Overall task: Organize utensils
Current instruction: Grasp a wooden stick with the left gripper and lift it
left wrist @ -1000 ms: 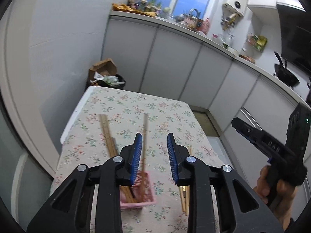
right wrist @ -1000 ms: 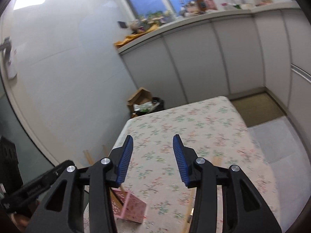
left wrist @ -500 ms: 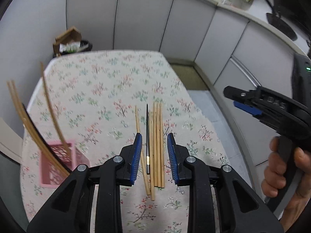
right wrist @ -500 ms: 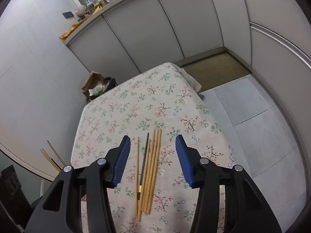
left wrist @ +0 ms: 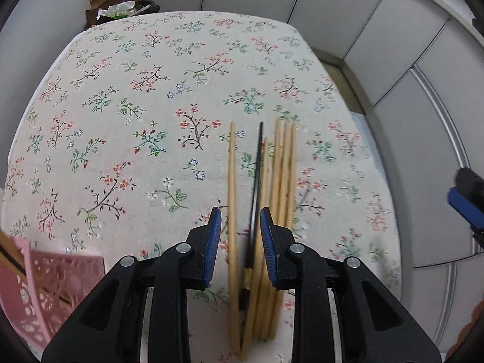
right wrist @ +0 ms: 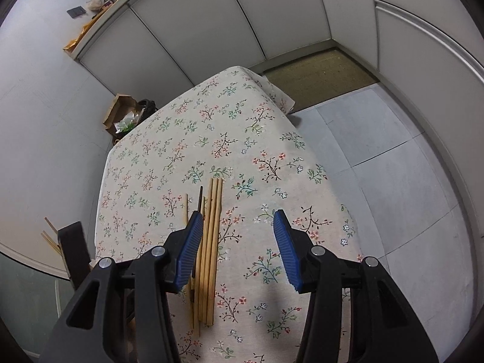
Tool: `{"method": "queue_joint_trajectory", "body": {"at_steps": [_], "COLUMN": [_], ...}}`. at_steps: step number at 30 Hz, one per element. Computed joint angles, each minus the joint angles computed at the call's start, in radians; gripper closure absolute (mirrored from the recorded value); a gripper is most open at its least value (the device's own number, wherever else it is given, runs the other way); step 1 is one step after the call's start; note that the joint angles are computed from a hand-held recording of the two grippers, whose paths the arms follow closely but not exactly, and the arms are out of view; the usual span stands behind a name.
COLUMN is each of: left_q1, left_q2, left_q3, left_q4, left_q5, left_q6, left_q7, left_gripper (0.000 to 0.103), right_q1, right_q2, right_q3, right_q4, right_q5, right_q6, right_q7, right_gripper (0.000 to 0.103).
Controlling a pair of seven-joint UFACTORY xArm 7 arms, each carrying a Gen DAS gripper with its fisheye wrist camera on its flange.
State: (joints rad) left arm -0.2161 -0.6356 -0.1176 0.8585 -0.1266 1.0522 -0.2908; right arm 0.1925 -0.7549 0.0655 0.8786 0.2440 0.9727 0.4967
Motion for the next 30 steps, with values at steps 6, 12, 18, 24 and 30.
{"method": "queue_joint_trajectory", "body": {"at_steps": [6, 12, 18, 24, 30], "left_q1": [0.002, -0.005, -0.008, -0.012, -0.020], "left_q2": [0.063, 0.101, 0.061, -0.012, -0.134], "left_q3": [-0.007, -0.011, 0.004, 0.014, -0.002], "left_q4": [0.019, 0.016, 0.002, -0.005, 0.002], "left_q5": [0.019, 0.029, 0.016, -0.013, -0.006], "left_q6": [-0.002, -0.005, -0.017, -0.024, -0.022], "left_q7": [0.007, 0.019, 0.032, 0.038, 0.043], "left_gripper": [0.077, 0.097, 0.097, 0.097, 0.097], "right_q1": [0.005, 0.007, 0.010, 0.019, 0.064], "right_q2": [0.025, 0.040, 0.045, 0.054, 0.115], "right_q3": [-0.003, 0.002, -0.002, 0.000, -0.018], "right_q4": [0.008, 0.011, 0.007, 0.005, -0.007], "right_q5": [0.001, 0.001, 0.008, 0.017, 0.078], "right_q6": [0.013, 0.013, 0.014, 0.018, 0.004], "right_q7": [-0.011, -0.014, -0.018, -0.022, -0.071], "right_gripper": [0.054, 0.054, 0.054, 0.054, 0.068]}}
